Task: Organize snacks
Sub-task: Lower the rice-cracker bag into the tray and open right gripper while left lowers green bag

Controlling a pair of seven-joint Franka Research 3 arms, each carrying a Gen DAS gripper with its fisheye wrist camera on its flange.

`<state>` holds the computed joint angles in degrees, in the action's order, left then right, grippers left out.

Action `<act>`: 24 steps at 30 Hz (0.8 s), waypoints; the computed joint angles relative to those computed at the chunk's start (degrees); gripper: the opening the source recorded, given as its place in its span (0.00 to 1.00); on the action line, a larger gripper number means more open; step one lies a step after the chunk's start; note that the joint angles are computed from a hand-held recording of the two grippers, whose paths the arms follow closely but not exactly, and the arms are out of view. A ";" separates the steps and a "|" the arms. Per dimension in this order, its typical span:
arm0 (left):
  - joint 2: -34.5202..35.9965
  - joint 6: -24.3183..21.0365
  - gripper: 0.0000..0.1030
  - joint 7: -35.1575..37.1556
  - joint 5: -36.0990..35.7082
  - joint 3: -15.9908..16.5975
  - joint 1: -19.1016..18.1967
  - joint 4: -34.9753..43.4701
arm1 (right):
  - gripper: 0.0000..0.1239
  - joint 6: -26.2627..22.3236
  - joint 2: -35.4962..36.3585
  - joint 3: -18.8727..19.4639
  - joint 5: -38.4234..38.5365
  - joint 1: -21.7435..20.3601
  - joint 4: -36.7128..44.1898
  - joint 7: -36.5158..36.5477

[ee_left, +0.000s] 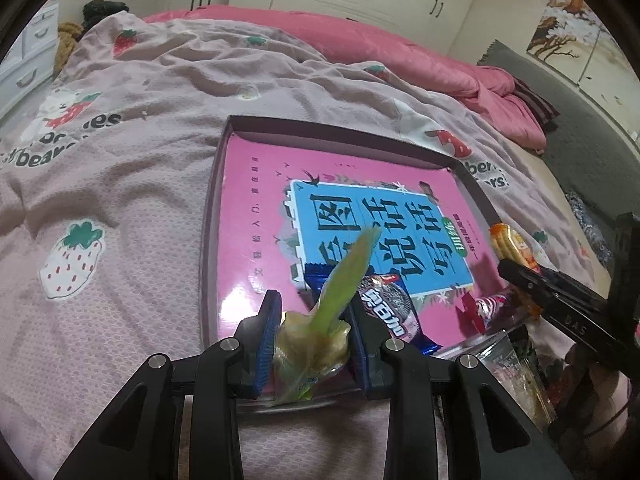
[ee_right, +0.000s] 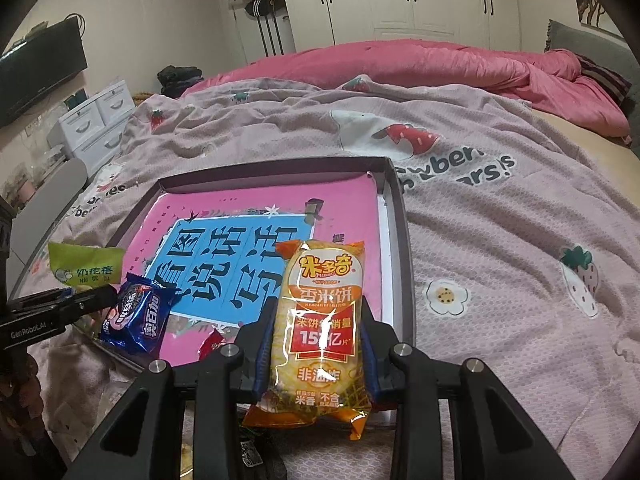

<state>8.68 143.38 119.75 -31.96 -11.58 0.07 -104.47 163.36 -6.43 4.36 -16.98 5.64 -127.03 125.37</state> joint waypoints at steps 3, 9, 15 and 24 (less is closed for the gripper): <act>-0.13 -0.18 0.33 0.53 -0.27 -0.10 0.02 -0.06 | 0.29 0.07 0.06 -0.02 0.09 0.05 -0.01 -0.05; -0.19 -0.36 0.33 0.51 -0.19 0.03 -0.05 -0.09 | 0.29 -0.15 0.06 0.01 -0.57 -0.14 -0.01 1.07; -0.20 -0.26 0.33 0.25 -0.01 0.08 -0.09 -0.08 | 0.29 -0.06 -0.35 0.06 -1.55 -0.62 -0.34 2.50; 0.05 -0.17 0.33 -0.23 0.31 0.02 -0.03 0.12 | 0.30 -0.14 -0.50 0.29 -3.05 -1.21 -0.30 4.07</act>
